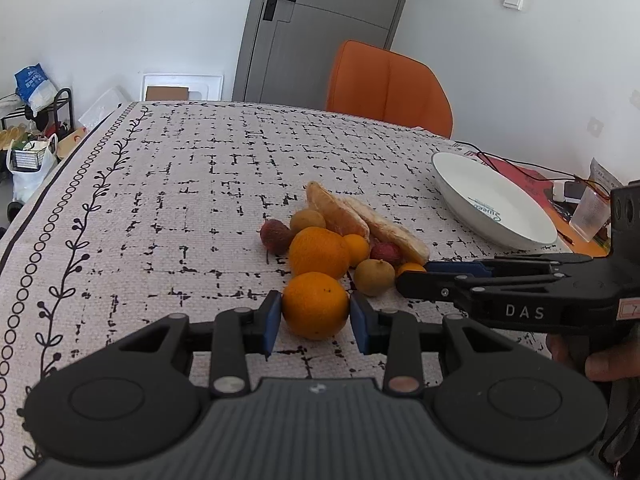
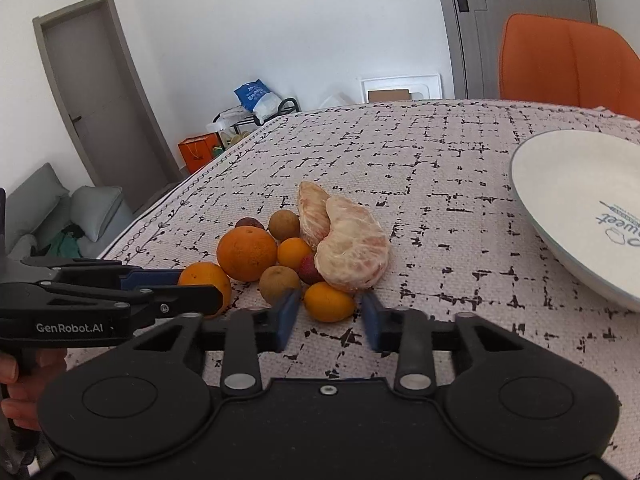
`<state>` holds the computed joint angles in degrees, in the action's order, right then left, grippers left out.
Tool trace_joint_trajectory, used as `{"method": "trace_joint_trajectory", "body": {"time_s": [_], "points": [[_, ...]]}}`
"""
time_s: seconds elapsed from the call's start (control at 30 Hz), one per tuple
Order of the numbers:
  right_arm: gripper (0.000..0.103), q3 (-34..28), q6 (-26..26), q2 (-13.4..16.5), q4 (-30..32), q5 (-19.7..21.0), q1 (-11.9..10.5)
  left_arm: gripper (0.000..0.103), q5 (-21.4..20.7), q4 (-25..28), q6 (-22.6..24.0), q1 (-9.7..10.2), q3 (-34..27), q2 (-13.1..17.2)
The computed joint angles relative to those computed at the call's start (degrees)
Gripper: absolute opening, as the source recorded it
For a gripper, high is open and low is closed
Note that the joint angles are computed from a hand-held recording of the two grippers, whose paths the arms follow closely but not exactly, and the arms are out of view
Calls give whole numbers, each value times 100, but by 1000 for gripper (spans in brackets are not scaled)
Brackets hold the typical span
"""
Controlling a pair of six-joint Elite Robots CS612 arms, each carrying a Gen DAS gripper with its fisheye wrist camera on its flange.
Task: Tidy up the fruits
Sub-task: 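Grasp a large orange with the left tool while the right tool grasps a tangerine, then carry both held oranges over the white bowl and open both tools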
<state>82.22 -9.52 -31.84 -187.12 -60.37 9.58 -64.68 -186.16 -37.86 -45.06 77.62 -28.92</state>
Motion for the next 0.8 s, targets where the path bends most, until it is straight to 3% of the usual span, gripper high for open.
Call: {"method": "trace_joint_trajectory", "body": {"time_s": [0.4, 0.8], "points": [[27, 279, 199, -114, -423, 16, -91, 35, 382, 72, 306, -109, -119, -8], [27, 518, 630, -179, -1231, -196, -237, 35, 368, 5, 951, -151, -496, 78]]}}
